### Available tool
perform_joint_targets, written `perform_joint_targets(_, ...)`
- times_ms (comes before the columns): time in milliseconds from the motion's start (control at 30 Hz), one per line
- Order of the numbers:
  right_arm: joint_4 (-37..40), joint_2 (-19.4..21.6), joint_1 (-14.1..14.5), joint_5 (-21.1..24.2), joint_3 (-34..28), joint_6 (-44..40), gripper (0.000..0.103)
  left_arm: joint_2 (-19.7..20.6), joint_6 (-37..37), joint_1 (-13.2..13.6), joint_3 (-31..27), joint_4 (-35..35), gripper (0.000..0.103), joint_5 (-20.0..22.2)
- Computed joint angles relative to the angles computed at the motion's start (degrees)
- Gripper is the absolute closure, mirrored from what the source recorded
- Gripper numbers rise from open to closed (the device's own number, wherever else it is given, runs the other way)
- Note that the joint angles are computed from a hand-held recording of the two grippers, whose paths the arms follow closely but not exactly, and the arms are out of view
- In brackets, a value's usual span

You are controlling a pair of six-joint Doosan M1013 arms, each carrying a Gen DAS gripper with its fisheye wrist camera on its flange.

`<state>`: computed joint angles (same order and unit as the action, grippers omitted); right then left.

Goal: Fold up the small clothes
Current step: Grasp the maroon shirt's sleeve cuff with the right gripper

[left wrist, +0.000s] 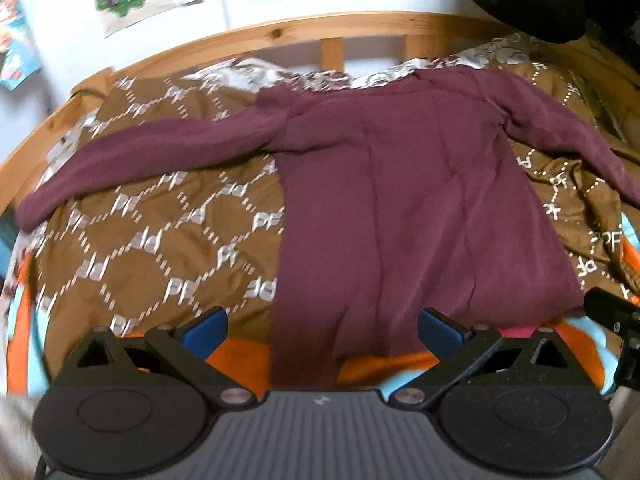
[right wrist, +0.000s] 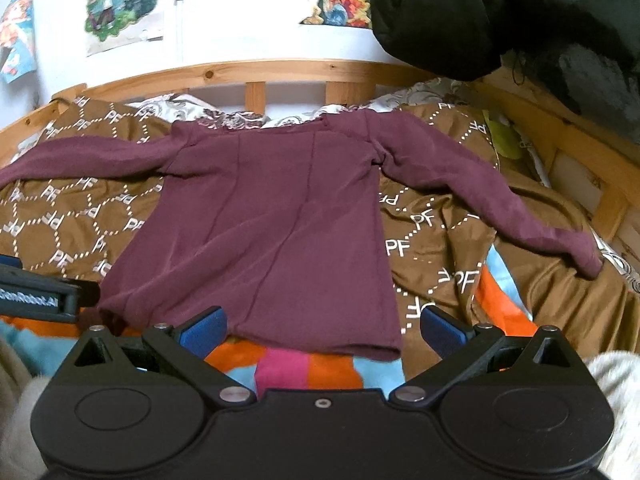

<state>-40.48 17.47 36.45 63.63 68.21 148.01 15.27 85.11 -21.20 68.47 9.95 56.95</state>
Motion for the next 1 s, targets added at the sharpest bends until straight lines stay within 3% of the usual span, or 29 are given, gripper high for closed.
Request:
perform_joint_targets(167,-0.1,0.0,-2.9,-2.4,-0.7,2.1,0.0,4.1,1.7,-0.8,-6.3,0.3,0.001,2.8)
perform_joint_targets(267,-2.4,-0.3,-5.2,-4.8,0.2,9.0,0.0,6.9,2.3,-1.3,-10.4,2.4,0.001,4.9)
perform_joint_targets(400,-2.3,-0.5,-9.0,-7.7,1.4,20.3,0.0,9.7,1.7,-2.1,-13.7,6.8,0.0,4.7)
perform_joint_targets(600,-3.2,0.3,-12.1,-4.7,2.2,30.4,0.0,13.7,1.5,-2.0,-18.1,6.6,0.0,4.8)
perform_joint_targets(667,-2.7,0.7,-12.8,-2.6,2.6,34.5,0.0,14.5,2.0,-1.2,-18.2,2.9,0.0,2.3)
perform_joint_targets(800,-1.3,-0.4,-14.2,-5.0,6.3,46.2,0.002,14.6,1.8,0.0,-14.9,-1.3,0.0,-4.7)
perform_joint_targets(1000,-7.9,-1.1,-13.6,-5.6,9.2,54.9,0.009,14.8,2.6,0.5,-12.6,-1.4,0.001,-3.1)
